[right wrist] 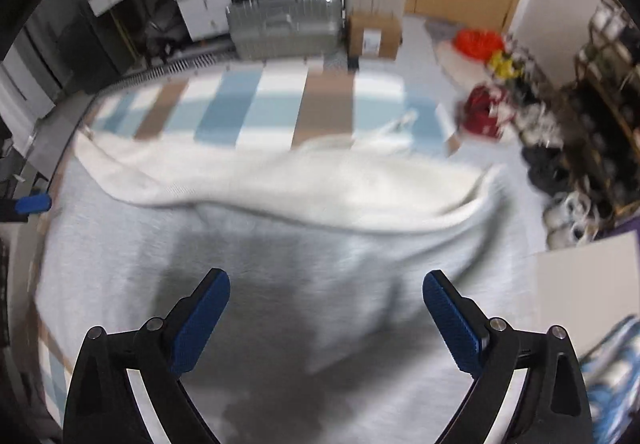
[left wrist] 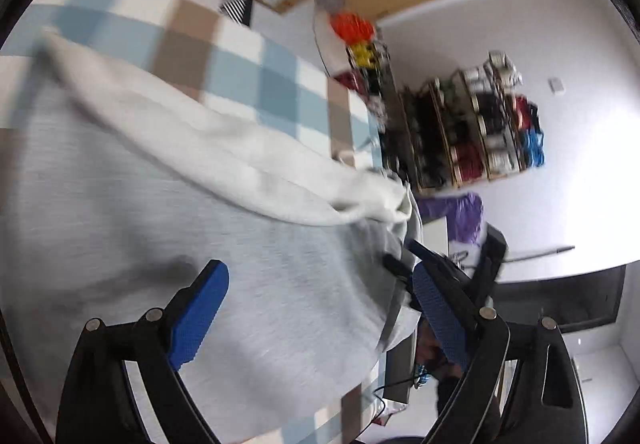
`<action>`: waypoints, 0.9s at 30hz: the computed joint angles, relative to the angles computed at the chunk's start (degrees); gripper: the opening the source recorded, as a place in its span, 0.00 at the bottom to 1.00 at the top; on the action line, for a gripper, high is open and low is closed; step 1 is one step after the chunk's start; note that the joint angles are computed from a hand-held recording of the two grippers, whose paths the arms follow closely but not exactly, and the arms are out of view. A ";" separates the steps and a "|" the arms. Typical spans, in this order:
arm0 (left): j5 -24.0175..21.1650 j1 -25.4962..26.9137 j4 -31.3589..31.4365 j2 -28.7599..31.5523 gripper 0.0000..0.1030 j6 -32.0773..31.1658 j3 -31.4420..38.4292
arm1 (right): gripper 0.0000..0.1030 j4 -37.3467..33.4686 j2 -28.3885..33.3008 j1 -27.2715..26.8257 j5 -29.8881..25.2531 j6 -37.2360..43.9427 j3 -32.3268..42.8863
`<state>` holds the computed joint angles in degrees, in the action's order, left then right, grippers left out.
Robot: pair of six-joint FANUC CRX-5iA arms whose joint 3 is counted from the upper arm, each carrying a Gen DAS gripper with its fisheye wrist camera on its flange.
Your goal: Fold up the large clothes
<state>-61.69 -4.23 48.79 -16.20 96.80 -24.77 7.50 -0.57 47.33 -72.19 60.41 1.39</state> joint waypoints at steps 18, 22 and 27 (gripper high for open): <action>4.60 -0.61 -17.57 11.16 0.88 12.43 11.84 | 0.87 15.43 15.34 -5.66 4.75 -8.03 8.51; 8.55 1.70 -12.45 6.79 0.88 10.65 6.48 | 0.88 16.48 7.89 -7.95 13.32 -12.37 1.70; 11.49 -3.09 1.08 3.24 0.88 -3.59 1.49 | 0.93 0.62 1.09 -9.41 14.18 3.31 1.24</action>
